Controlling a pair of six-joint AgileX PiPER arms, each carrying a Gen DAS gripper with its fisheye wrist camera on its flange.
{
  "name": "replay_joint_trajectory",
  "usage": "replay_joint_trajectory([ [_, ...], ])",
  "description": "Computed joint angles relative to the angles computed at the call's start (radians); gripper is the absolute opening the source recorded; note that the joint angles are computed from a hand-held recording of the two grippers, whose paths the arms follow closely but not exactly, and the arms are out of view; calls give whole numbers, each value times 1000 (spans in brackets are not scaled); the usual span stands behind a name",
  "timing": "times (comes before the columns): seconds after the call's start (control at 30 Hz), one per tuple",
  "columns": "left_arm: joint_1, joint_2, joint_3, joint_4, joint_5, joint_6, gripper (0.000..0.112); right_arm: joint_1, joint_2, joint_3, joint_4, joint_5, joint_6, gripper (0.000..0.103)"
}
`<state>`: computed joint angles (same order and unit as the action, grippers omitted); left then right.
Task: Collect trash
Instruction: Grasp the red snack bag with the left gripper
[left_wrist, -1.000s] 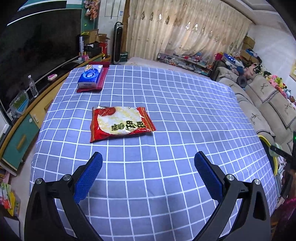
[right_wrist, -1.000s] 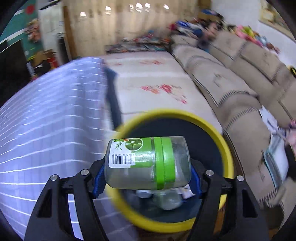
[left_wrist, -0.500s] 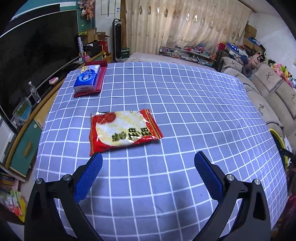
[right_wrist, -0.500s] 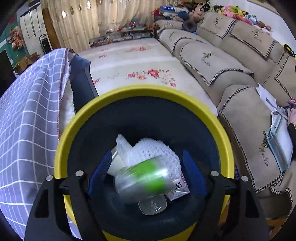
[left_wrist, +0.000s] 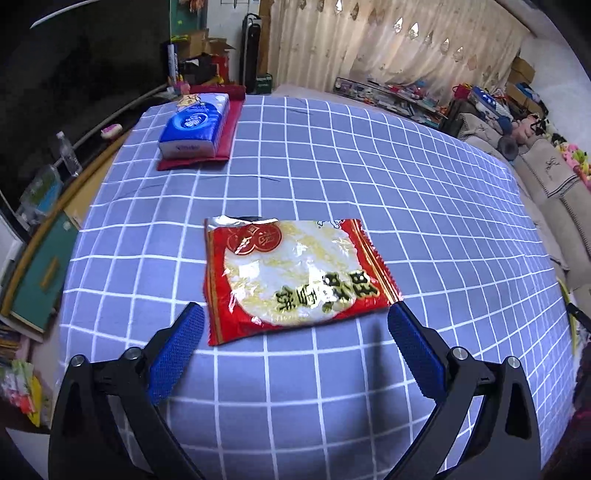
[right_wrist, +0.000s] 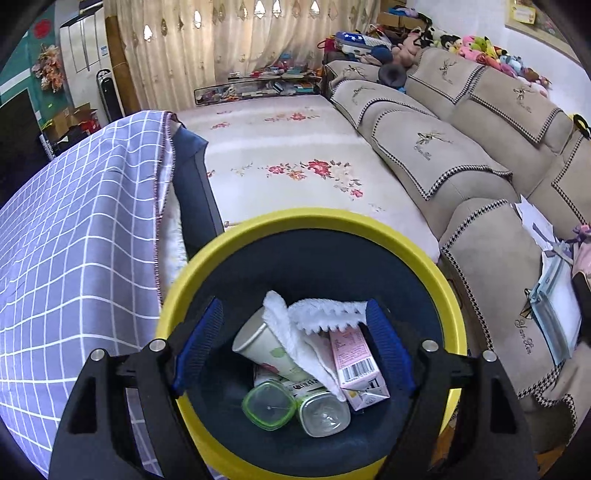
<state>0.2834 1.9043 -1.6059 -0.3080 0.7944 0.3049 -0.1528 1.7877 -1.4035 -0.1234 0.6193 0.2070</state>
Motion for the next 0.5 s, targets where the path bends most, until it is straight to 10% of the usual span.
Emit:
replay_joint_trajectory([
  [0.37, -193, -48, 42, -147, 81, 225, 98, 28, -1, -22, 0, 6, -10, 76],
  [0.5, -265, -116, 55, -3, 5, 148, 98, 23, -4, -17, 19, 1, -35, 76],
])
